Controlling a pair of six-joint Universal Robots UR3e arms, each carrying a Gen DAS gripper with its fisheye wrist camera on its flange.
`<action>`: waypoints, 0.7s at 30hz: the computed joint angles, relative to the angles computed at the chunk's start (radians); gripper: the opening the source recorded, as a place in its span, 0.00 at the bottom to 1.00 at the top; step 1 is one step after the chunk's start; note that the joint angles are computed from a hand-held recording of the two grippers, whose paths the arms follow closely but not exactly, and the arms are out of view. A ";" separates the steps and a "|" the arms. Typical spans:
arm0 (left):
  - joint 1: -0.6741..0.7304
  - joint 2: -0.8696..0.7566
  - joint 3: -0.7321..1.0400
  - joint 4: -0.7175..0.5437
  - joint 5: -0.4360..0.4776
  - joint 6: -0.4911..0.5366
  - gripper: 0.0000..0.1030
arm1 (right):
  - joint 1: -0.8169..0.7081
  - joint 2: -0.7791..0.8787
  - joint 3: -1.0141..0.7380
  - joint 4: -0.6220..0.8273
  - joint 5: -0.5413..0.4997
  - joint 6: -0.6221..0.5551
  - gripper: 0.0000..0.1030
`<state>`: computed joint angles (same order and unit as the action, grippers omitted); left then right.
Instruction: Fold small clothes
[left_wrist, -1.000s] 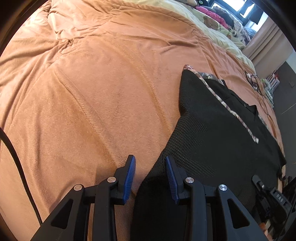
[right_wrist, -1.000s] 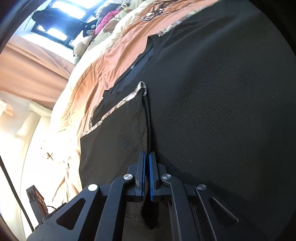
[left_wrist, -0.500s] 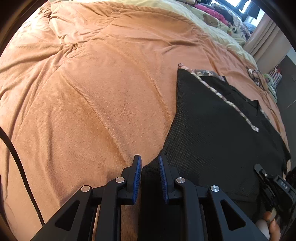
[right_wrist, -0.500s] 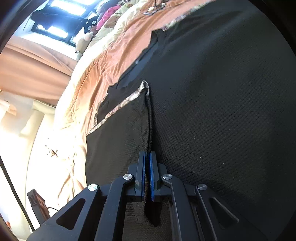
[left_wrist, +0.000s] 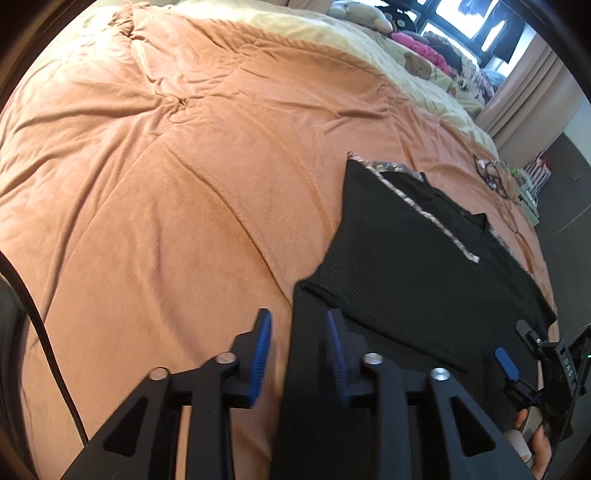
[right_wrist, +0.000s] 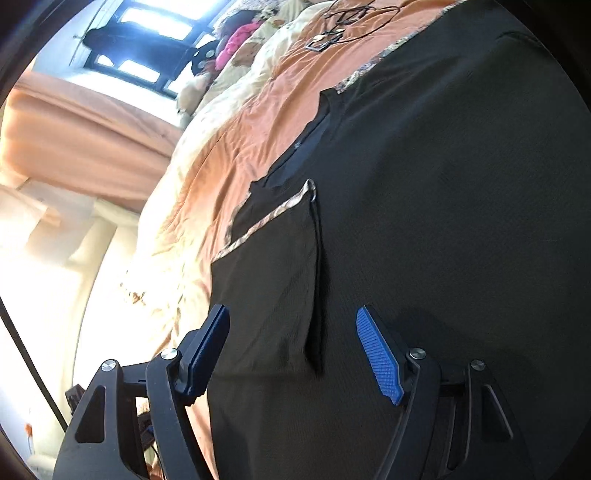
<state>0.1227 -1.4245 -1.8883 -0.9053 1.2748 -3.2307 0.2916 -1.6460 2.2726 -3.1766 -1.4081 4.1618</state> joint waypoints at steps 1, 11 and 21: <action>0.002 0.034 -0.014 -0.016 -0.008 0.000 0.38 | -0.001 -0.023 -0.007 0.044 -0.003 -0.015 0.68; -0.018 0.280 -0.055 -0.165 -0.039 -0.037 0.51 | 0.020 -0.420 0.026 0.388 -0.028 -0.149 0.68; -0.085 0.482 0.008 -0.349 -0.036 -0.126 0.73 | 0.193 -0.620 -0.169 0.839 -0.237 -0.159 0.95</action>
<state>0.0376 -0.9426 -1.8806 -1.2539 1.2390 -3.3563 0.4848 -2.2655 2.1041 -2.3375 -1.6453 4.0027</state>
